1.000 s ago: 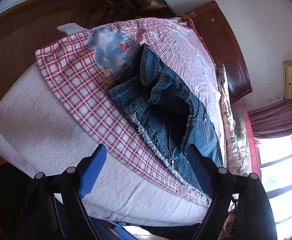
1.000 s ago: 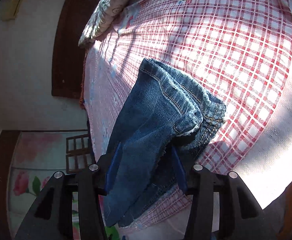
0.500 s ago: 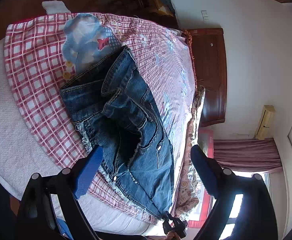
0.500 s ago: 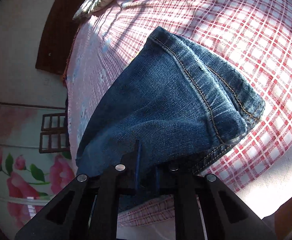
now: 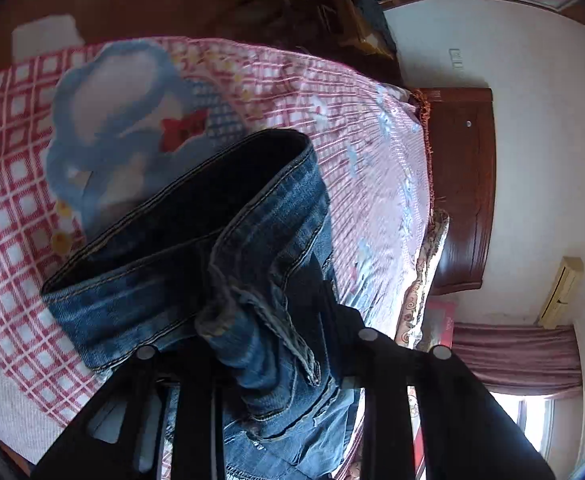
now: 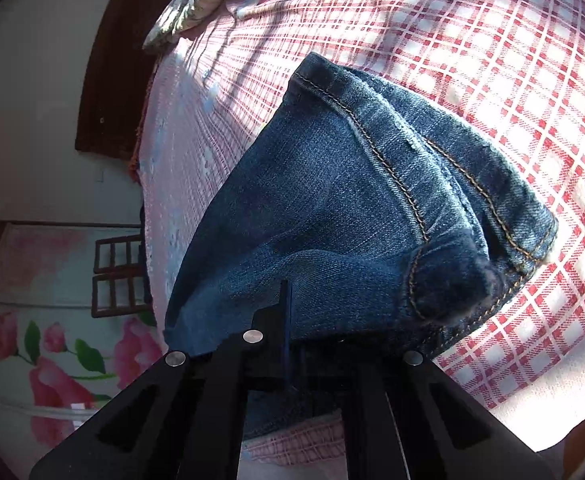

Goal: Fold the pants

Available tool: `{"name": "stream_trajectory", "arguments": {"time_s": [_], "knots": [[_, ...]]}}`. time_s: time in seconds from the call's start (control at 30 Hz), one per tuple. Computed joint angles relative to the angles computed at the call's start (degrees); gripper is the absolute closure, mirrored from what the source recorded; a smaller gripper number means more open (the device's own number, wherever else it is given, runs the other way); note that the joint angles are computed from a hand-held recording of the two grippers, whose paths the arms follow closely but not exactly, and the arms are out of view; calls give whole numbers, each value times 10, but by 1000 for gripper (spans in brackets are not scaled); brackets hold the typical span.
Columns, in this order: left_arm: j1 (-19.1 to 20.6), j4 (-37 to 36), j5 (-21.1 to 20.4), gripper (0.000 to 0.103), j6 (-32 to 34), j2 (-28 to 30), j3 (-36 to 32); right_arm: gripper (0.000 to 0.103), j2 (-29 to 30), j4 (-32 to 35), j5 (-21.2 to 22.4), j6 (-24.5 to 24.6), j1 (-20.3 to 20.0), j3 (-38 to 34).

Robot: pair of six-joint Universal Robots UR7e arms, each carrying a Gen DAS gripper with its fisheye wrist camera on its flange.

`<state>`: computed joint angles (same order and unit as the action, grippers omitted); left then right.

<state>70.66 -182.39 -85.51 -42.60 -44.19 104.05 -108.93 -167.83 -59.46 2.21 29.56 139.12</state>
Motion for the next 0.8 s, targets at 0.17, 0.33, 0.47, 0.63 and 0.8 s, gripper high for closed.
{"name": "stream_trajectory", "arguments": {"time_s": [0.17,0.33,0.47,0.63,0.8], "knots": [[-24,-45,-33,90,159,-15,-24,101,-37,-42,47,-53,9,15],[6,7,11,91,168,-27,-12,101,-40,-3,8,-96,-11,21],[27,-1,9,87,161,-38,19,101,-19,-3,40,-113,-45,29],[32,-42,-28,20,120,-30,38,101,-23,17,36,-118,-42,25],[7,-70,-14,20,50,-30,67,101,-27,28,11,-123,-26,18]]}}
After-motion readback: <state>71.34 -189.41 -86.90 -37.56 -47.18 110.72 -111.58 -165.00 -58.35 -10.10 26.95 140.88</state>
